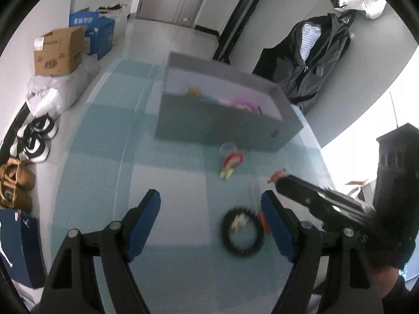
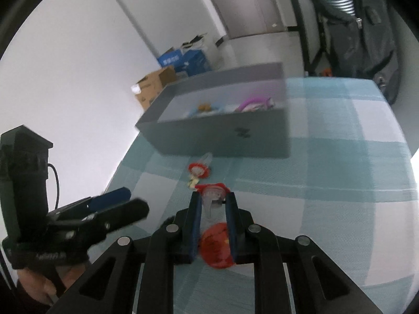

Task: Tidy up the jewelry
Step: 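Grasp the small red charm with the right gripper, then carry the red charm into the grey box with the right gripper while left grasps red pendant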

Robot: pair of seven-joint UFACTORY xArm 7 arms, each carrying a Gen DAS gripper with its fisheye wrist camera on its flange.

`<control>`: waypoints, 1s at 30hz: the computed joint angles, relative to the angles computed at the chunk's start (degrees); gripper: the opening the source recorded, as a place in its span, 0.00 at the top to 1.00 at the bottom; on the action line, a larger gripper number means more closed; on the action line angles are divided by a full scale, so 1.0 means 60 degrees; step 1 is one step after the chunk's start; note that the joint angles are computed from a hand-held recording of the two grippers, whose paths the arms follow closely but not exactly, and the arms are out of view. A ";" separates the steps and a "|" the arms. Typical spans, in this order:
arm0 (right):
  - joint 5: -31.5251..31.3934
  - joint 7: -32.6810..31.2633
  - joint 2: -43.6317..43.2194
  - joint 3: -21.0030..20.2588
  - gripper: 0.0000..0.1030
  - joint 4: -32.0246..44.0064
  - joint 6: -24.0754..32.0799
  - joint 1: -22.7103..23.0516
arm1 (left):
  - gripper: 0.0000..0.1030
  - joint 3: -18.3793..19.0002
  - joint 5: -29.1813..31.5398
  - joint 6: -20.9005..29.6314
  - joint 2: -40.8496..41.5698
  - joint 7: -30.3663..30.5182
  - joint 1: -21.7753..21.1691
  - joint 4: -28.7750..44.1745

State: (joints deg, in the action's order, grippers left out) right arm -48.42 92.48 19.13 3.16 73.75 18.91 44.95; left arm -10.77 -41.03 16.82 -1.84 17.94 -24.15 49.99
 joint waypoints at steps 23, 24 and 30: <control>-0.0049 0.0352 -0.1008 0.0303 0.83 -0.1249 -0.0897 -0.0959 | 0.62 -0.0435 0.2862 0.0883 0.1445 -0.1693 0.0322 0.1526; -0.0056 0.0344 -0.1024 0.0282 0.83 -0.1255 -0.0905 -0.0944 | 0.62 -0.0437 0.3004 0.0900 0.1480 -0.1778 0.0290 0.1586; -0.0252 0.0558 -0.1148 0.0202 0.83 -0.1415 -0.1112 -0.0935 | 0.81 -0.0438 0.3678 0.0779 0.1650 -0.2234 0.0211 0.1758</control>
